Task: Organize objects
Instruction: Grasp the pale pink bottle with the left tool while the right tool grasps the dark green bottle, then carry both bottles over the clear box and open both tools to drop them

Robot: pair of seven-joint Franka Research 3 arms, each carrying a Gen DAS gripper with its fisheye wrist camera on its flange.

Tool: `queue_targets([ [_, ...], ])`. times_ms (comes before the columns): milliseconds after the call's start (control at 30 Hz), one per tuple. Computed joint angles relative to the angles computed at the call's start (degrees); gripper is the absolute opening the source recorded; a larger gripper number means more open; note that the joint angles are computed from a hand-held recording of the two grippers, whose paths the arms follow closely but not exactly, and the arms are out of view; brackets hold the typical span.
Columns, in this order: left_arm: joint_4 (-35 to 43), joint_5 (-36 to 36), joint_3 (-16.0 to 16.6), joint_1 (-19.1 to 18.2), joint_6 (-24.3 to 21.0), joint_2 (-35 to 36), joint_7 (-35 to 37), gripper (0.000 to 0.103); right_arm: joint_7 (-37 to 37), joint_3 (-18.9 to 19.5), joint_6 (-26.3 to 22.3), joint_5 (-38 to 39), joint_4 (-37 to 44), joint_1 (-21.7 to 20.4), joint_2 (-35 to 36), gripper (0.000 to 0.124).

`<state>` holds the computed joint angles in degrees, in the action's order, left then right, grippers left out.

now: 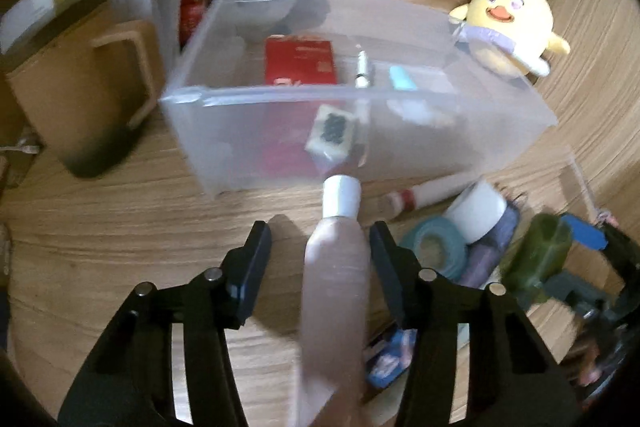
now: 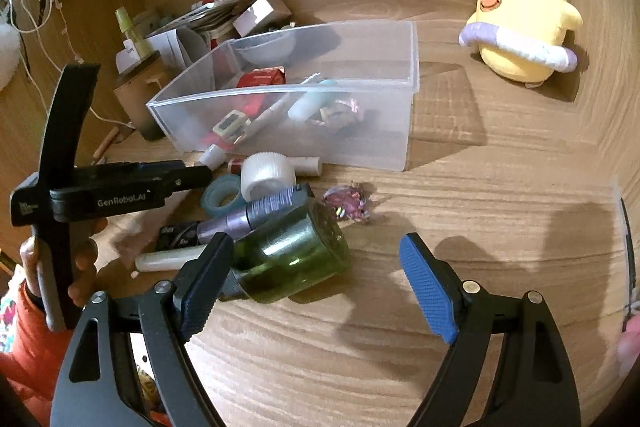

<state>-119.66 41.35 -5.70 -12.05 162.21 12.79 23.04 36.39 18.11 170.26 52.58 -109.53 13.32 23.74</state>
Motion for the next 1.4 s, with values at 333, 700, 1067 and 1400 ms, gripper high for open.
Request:
queue_targets([
  [333, 0.59, -5.24, -1.73, 2.07, 0.26, 0.63, 7.56, 0.051, 0.35, -0.87, -5.29, 1.79, 0.25, -0.58, -0.11, 0.073],
  [700, 1.84, -3.83, 0.01, 0.21, 0.38, 1.51, 7.3, 0.027, 1.02, -2.12, -3.64, 1.72, 0.5, 0.86, 0.04, 0.062],
  [1067, -1.91, 2.17, 0.97, -0.68, 1.68, -2.38, 0.33, 0.021, 2.74, -0.63, -3.66, -2.7, 4.17, -0.22, 3.03, 0.07],
  [1400, -4.18, 12.23, -0.39, 0.62, 1.25, -6.72, -9.48, 0.018, -1.67, 0.88, -5.73, 5.57, 4.06, -2.79, 2.27, 0.055],
])
